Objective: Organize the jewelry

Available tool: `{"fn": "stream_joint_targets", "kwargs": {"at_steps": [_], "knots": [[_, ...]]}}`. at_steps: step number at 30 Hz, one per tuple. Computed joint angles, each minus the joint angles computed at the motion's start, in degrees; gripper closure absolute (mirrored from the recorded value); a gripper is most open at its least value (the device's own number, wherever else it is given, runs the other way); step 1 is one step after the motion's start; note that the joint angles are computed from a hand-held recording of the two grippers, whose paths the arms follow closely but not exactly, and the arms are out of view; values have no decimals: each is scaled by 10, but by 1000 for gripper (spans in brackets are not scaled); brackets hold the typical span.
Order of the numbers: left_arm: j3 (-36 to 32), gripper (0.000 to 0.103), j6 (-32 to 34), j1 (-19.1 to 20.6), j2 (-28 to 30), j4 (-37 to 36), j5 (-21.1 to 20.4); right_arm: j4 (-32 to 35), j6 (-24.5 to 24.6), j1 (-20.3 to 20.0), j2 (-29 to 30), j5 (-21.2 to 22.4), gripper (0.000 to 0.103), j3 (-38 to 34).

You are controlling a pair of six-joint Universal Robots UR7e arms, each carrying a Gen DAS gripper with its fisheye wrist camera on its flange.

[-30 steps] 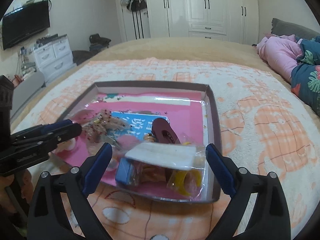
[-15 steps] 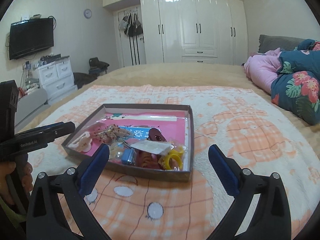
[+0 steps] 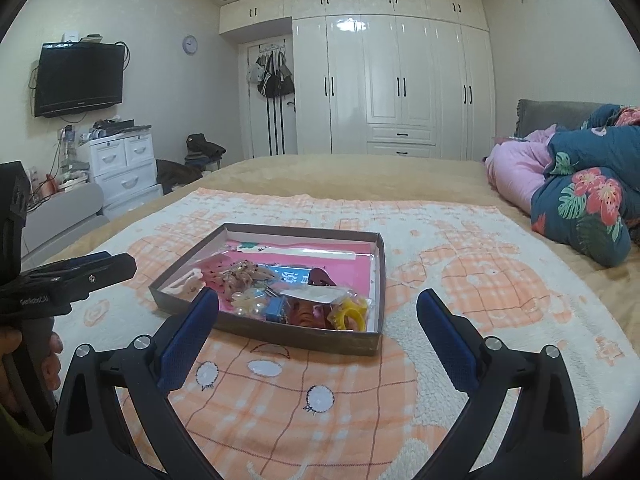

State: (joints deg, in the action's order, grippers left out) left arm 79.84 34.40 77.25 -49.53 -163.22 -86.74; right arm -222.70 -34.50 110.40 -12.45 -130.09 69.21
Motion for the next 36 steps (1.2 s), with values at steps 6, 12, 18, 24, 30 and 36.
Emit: {"fn": "stream_joint_targets", "kwargs": {"at_steps": [6,12,18,24,30,36], "knots": [[31,11,11,-1,-12,-35,15,-19,-3,1,1,3,6,8],[45,11,21,-1,-15,-63,31,-42,-16,3,4,13,6,13],[60,11,38,3,-16,-104,24,-84,-41,4,15,23,6,12],[73,11,47,6,-20,-133,5,-122,-61,1,27,36,6,12],[90,11,61,9,-24,-175,-21,-177,-90,0,45,47,6,-1],[97,11,68,10,-27,-190,-27,-214,-101,-1,52,53,6,-8]]}}
